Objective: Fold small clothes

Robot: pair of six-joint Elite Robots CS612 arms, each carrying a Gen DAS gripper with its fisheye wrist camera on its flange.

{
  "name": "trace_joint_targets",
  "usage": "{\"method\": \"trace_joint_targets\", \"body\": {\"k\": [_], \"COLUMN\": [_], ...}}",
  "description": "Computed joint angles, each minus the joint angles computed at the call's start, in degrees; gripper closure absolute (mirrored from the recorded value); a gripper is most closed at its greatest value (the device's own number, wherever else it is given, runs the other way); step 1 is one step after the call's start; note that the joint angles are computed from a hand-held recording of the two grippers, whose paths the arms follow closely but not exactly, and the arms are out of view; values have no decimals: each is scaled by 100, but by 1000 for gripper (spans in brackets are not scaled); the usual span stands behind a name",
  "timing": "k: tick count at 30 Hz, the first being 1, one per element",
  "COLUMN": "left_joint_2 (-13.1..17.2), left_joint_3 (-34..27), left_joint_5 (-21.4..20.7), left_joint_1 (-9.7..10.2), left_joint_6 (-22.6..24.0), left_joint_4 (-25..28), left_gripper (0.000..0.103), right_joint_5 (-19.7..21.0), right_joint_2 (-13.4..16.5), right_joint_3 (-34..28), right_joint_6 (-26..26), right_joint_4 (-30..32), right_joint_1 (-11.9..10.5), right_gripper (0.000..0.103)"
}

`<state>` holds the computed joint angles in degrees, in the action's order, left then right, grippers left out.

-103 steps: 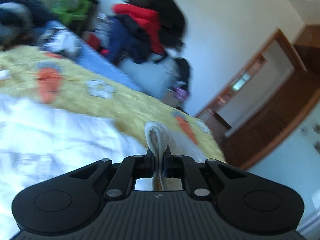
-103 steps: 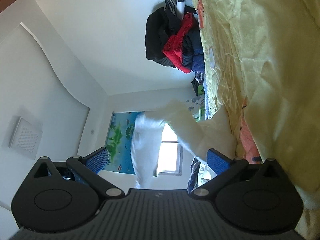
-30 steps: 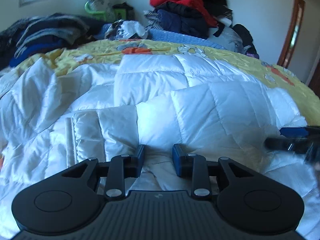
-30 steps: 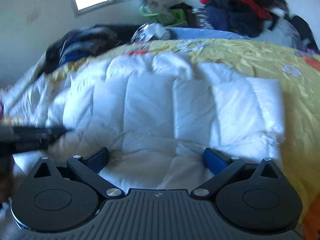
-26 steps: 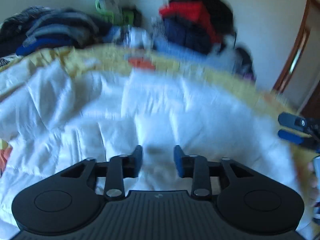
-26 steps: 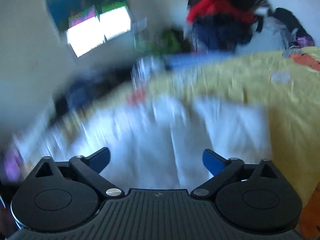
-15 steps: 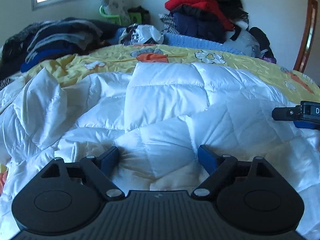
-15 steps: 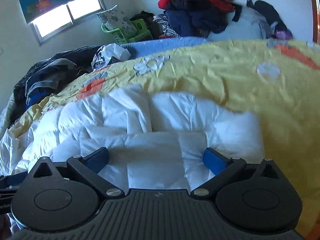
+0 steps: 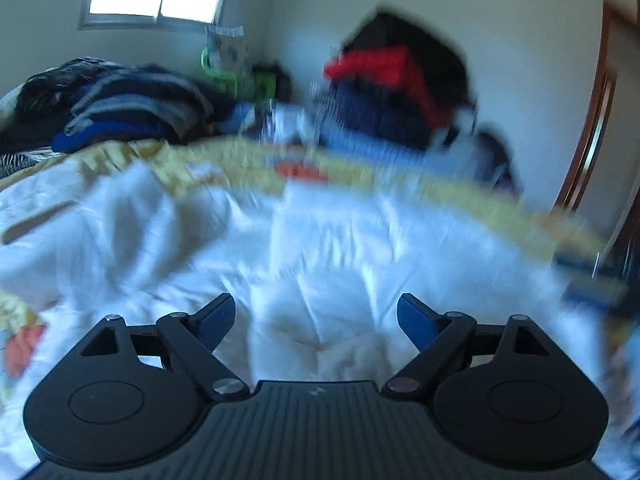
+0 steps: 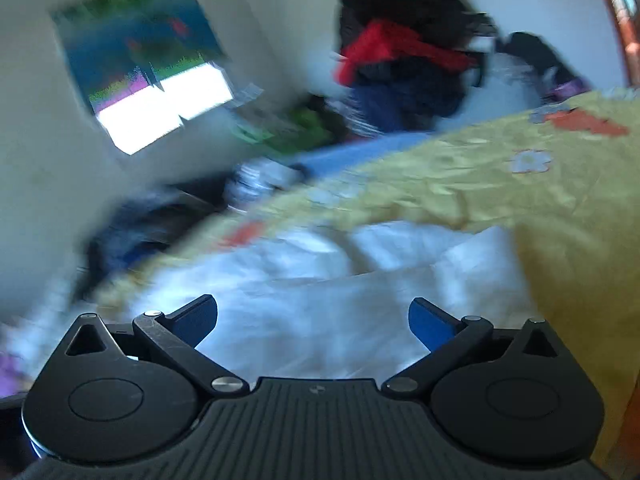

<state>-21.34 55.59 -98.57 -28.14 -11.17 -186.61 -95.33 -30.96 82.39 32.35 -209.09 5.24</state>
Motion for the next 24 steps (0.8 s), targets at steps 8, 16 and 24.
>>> {"method": "trace_joint_targets", "body": {"k": [8,16,24], "left_joint_2": [345,1490,1966], "left_joint_3": [-814,-2724,-3635], "left_joint_5": [-93,-759,-1182], "left_joint_1": [811,1220,1247], "left_joint_6": [-3755,-5667,-5244], "left_joint_4": [200,543,1289], "left_gripper": [5,6,41], "right_joint_5": [-42,113,70], "right_joint_2": [131,206,216], "right_joint_3": [0,57,40], "right_joint_6": [136,426,414], "right_joint_4": [280,-149,-132], "right_joint_1": [13,-40,-21], "right_gripper": [1,1,0]}}
